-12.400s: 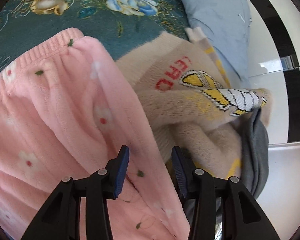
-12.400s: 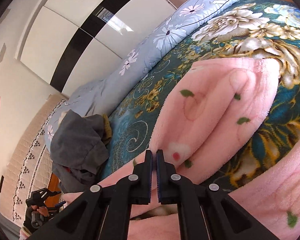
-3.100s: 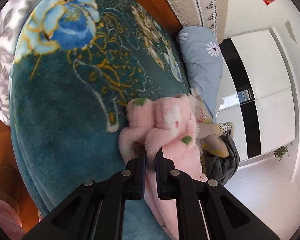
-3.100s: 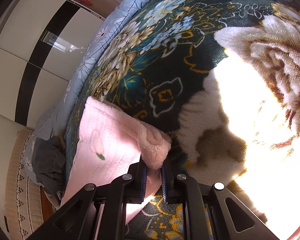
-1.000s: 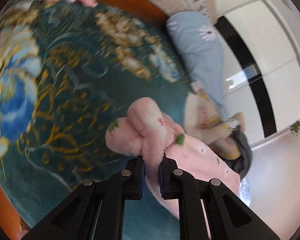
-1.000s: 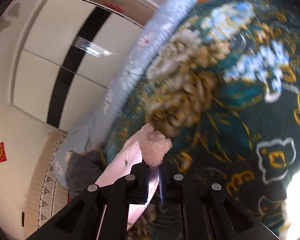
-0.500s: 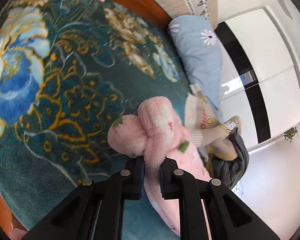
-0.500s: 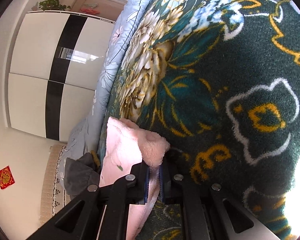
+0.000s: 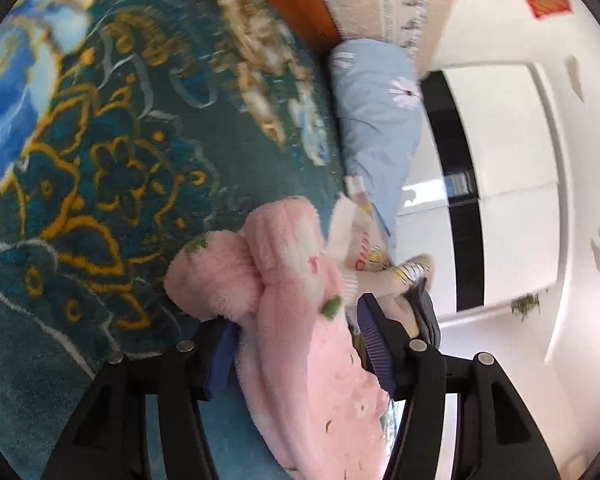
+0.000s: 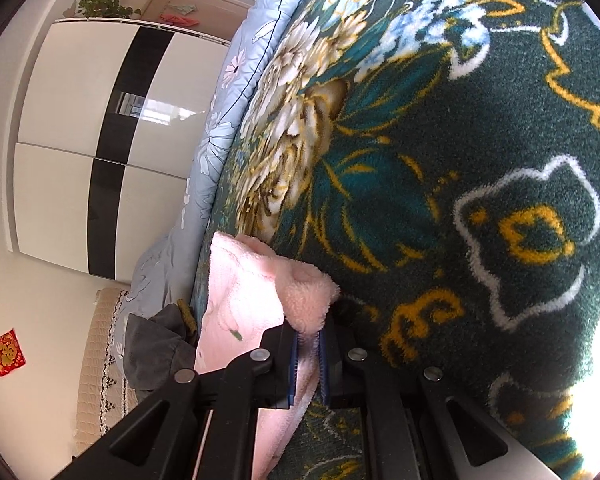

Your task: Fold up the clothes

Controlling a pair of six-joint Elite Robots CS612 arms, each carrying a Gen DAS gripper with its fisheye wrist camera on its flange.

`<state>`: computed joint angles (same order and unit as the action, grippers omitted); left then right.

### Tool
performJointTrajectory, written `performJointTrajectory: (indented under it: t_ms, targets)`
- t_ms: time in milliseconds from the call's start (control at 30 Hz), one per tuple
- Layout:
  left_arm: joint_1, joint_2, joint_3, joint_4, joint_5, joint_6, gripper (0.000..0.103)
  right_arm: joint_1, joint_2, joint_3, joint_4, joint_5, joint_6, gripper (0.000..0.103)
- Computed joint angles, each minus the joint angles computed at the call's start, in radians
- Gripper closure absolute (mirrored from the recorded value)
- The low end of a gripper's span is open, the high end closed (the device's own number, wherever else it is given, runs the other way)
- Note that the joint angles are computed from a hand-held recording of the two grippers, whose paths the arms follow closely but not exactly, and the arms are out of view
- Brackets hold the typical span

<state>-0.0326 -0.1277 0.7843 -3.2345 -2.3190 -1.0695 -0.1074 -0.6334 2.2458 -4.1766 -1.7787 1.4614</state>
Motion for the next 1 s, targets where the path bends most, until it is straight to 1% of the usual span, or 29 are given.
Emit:
performJointTrajectory:
  t_ms: [67, 100, 133, 200, 233, 267, 300, 367, 400, 467, 533, 567, 633, 667, 700, 767, 800, 833, 867, 933, 967, 1000]
  targets:
    - [0.006, 0.027, -0.035, -0.025, -0.028, -0.14, 0.046, 0.001, -0.001, 0.001, 0.0, -0.001, 0.001, 0.094]
    - [0.008, 0.023, -0.026, -0.03, -0.031, -0.17, 0.046, 0.002, -0.001, 0.001, 0.001, -0.002, 0.002, 0.094]
    - [0.008, 0.008, -0.006, -0.008, -0.034, -0.158, 0.046, 0.002, -0.002, 0.001, 0.0, -0.002, 0.002, 0.094]
    - [0.008, -0.037, 0.051, 0.068, -0.035, -0.066, 0.047, 0.002, -0.002, 0.001, 0.0, -0.002, 0.001, 0.094]
    - [0.008, -0.054, 0.076, 0.078, -0.027, -0.039, 0.047, 0.002, -0.002, 0.001, 0.0, -0.002, 0.001, 0.093]
    - [0.009, -0.067, 0.098, 0.07, -0.016, -0.025, 0.046, 0.002, -0.002, 0.001, 0.0, -0.002, 0.0, 0.093]
    - [0.008, -0.08, 0.117, 0.081, -0.004, -0.011, 0.046, 0.002, -0.002, 0.002, 0.001, -0.001, -0.001, 0.093]
    - [0.006, -0.098, 0.136, 0.174, 0.01, 0.009, 0.046, 0.002, -0.002, 0.002, 0.002, -0.001, -0.002, 0.093]
    - [0.007, -0.086, 0.118, 0.182, -0.003, -0.018, 0.046, 0.002, -0.003, 0.002, 0.004, -0.001, -0.003, 0.093]
    - [0.011, -0.032, 0.048, 0.12, -0.047, -0.136, 0.046, 0.002, -0.003, 0.002, 0.003, -0.001, -0.003, 0.093]
    - [0.011, 0.019, -0.024, 0.061, -0.062, -0.25, 0.045, 0.002, -0.002, 0.002, 0.002, 0.0, -0.002, 0.093]
    - [0.01, 0.028, -0.044, 0.066, -0.061, -0.266, 0.043, 0.001, -0.002, 0.002, 0.001, 0.0, -0.002, 0.093]
    - [0.008, 0.036, -0.073, 0.103, -0.056, -0.262, 0.041, 0.002, -0.001, 0.002, -0.001, 0.0, -0.001, 0.093]
    - [0.007, 0.032, -0.078, 0.134, -0.051, -0.244, 0.041, 0.002, -0.001, 0.002, -0.001, 0.0, -0.001, 0.093]
    - [0.006, 0.018, -0.071, 0.191, -0.045, -0.189, 0.041, 0.001, -0.001, 0.001, -0.002, 0.001, -0.001, 0.093]
    - [0.005, -0.038, -0.02, 0.344, -0.012, -0.001, 0.041, 0.001, 0.0, 0.001, -0.003, 0.001, 0.0, 0.092]
    - [0.004, -0.06, -0.003, 0.4, 0.008, 0.068, 0.041, 0.001, 0.001, 0.001, -0.005, 0.002, 0.0, 0.092]
    - [0.002, -0.076, 0.009, 0.44, 0.028, 0.119, 0.041, 0.001, 0.001, 0.001, -0.005, 0.002, 0.0, 0.092]
    - [0.0, -0.091, 0.019, 0.478, 0.049, 0.168, 0.041, 0.001, 0.001, 0.001, -0.005, 0.002, 0.0, 0.092]
    - [-0.006, -0.115, 0.032, 0.54, 0.097, 0.226, 0.041, 0.002, 0.0, 0.0, -0.003, 0.001, 0.0, 0.092]
    - [-0.009, -0.125, 0.035, 0.561, 0.127, 0.263, 0.041, 0.003, 0.0, 0.0, -0.002, -0.001, 0.001, 0.092]
    - [-0.011, -0.128, 0.035, 0.562, 0.138, 0.285, 0.041, 0.004, 0.0, 0.0, -0.002, -0.002, 0.002, 0.092]
